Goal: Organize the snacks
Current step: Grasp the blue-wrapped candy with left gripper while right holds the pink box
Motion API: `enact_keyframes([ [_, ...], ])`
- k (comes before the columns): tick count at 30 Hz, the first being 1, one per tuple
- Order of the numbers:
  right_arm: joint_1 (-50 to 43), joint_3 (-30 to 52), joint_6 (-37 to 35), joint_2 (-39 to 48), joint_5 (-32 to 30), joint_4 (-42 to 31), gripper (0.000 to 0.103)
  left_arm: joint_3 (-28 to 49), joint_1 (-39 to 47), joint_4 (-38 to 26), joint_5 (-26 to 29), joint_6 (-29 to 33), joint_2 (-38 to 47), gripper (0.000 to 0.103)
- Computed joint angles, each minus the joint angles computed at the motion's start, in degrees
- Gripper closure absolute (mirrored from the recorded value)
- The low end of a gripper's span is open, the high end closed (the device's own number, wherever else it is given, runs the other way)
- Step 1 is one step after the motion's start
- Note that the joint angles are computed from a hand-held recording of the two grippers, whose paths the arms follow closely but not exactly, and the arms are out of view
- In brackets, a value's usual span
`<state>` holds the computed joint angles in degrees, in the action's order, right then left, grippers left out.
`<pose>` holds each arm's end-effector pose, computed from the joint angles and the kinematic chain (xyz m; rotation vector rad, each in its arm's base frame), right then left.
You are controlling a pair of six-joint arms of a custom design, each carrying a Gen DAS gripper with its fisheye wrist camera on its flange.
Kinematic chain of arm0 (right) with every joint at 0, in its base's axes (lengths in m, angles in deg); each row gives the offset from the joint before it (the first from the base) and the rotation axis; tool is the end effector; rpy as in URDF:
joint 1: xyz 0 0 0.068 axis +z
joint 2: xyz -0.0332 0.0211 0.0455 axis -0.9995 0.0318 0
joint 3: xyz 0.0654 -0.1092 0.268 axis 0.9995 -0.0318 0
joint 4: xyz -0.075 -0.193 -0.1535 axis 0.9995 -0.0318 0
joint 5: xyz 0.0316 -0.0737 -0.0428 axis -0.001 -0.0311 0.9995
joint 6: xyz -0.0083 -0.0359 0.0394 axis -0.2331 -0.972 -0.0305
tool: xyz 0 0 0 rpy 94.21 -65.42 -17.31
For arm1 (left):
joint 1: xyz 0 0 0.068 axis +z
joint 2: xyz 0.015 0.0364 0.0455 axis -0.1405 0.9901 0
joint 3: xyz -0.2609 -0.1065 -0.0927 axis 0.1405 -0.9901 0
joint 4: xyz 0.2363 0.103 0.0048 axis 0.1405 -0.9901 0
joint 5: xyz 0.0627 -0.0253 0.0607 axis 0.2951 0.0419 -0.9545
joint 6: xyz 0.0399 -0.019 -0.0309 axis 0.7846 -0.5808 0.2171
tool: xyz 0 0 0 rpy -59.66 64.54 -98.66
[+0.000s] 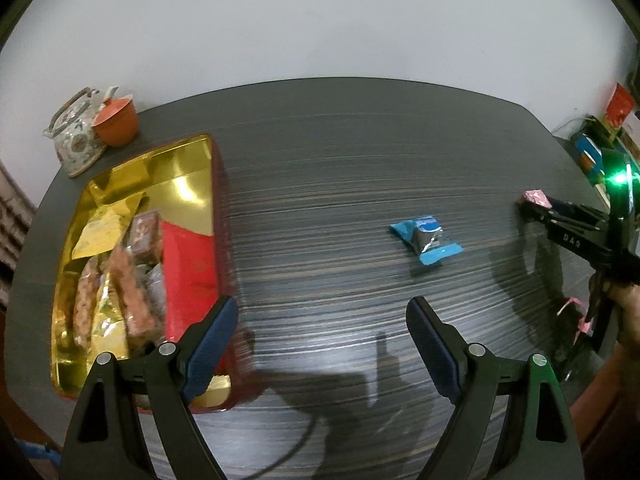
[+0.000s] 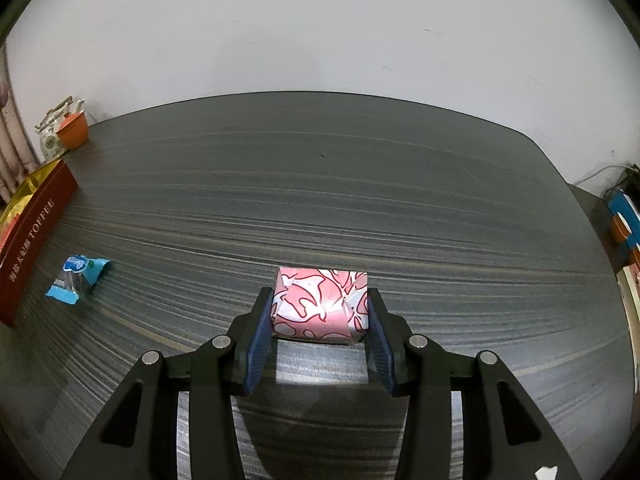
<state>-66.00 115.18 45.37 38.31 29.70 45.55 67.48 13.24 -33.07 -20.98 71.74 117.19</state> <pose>0.2523 0.0908 0.0759 0.1000 2.4756 -0.0837 0.2575 0.0860 0.1153 0.4683 2.5373 -0.1678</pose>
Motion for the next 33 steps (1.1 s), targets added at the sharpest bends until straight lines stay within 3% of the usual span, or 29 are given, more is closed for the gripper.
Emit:
enact_keyframes([
  [20, -0.1, 0.4, 0.9, 0.3, -0.4, -0.9, 0.061, -1.1, -13.4, 4.8, -2.4, -11.5, 0.0, 0.017],
  [26, -0.2, 0.4, 0.9, 0.3, -0.4, -0.9, 0.061, 2.0, -18.4, 5.8, -4.4, -16.5, 3.9, 0.017],
  [28, -0.2, 0.4, 0.9, 0.3, -0.4, -0.9, 0.061, 3.1, -19.2, 5.9, -5.3, -17.3, 5.3, 0.019],
  [31, -0.2, 0.4, 1.0, 0.4, -0.4, -0.9, 0.061, 4.1, -19.7, 6.1, -5.3, -17.9, 6.9, 0.033],
  [33, -0.2, 0.4, 1.0, 0.3, -0.4, -0.9, 0.061, 5.7, -20.1, 4.6, -5.8, -18.3, 8.5, 0.035],
])
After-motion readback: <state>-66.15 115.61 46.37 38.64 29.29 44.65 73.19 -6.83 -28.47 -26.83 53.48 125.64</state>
